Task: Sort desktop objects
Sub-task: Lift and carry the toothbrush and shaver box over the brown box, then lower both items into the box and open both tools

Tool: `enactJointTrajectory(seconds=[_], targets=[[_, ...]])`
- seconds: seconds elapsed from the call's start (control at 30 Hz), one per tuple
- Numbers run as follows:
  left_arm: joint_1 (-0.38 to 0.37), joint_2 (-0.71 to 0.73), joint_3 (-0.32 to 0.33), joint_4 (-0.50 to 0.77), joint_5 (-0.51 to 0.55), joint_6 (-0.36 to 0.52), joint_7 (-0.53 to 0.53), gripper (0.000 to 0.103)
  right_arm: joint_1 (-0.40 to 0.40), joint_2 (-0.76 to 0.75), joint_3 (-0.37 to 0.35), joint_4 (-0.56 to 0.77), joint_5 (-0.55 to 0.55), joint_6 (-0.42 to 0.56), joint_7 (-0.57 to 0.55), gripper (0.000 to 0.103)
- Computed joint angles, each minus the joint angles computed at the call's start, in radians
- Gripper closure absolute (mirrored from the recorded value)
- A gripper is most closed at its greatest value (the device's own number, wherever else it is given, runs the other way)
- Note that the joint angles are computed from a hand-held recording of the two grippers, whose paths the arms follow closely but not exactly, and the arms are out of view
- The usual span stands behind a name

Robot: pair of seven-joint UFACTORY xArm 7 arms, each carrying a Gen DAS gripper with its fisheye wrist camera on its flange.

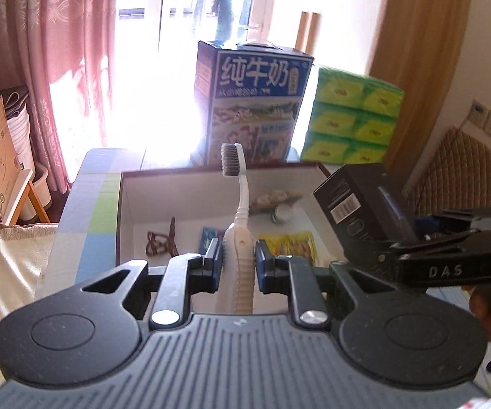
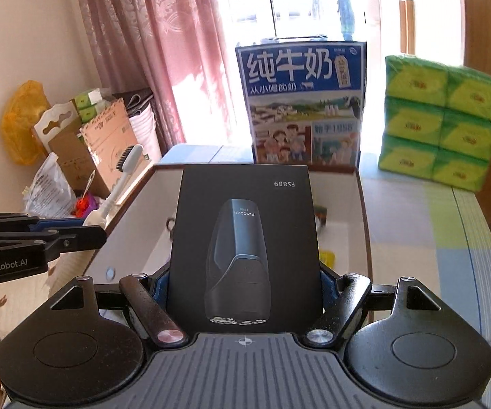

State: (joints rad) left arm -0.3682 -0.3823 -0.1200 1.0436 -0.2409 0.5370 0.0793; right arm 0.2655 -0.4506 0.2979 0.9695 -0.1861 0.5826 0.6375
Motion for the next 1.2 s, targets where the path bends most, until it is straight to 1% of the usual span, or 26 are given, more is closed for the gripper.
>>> enactJointTrajectory(seconds=[0.17,0.27,0.37,0.57,0.67,1.0,1.07,1.2], targets=[[0.02,0.125,-0.005,0.106,0.006,-0.009,-0.037,0.087,-0.031,0.118,0.009,0.094,-0.059,-0.002,0.017,0.027],[0.026,0.186,-0.01,0.151,0.002,0.004,-0.051,0.087,-0.023,0.182,0.0,0.135,-0.079,0.01,0.033,0.027],[0.036,0.233,-0.022,0.173,0.022,0.011,-0.083,0.087,-0.008,0.242,-0.015,0.167,-0.099,0.034,0.047,0.027],[0.046,0.308,-0.027,0.186,0.012,0.046,-0.14,0.087,0.032,0.312,-0.061,0.182,-0.07,0.057,0.046,0.027],[0.049,0.341,-0.033,0.194,0.032,0.06,-0.169,0.087,0.045,0.336,-0.076,0.187,-0.054,0.063,0.038,0.027],[0.059,0.402,-0.033,0.222,0.016,0.094,-0.198,0.087,0.064,0.391,-0.104,0.204,-0.027,0.08,0.032,0.027],[0.062,0.41,-0.033,0.231,0.007,0.108,-0.186,0.087,0.066,0.396,-0.107,0.204,-0.022,0.08,0.03,0.027],[0.062,0.416,-0.034,0.24,0.03,0.12,-0.183,0.086,0.07,0.402,-0.109,0.206,-0.016,0.084,0.034,0.027]])
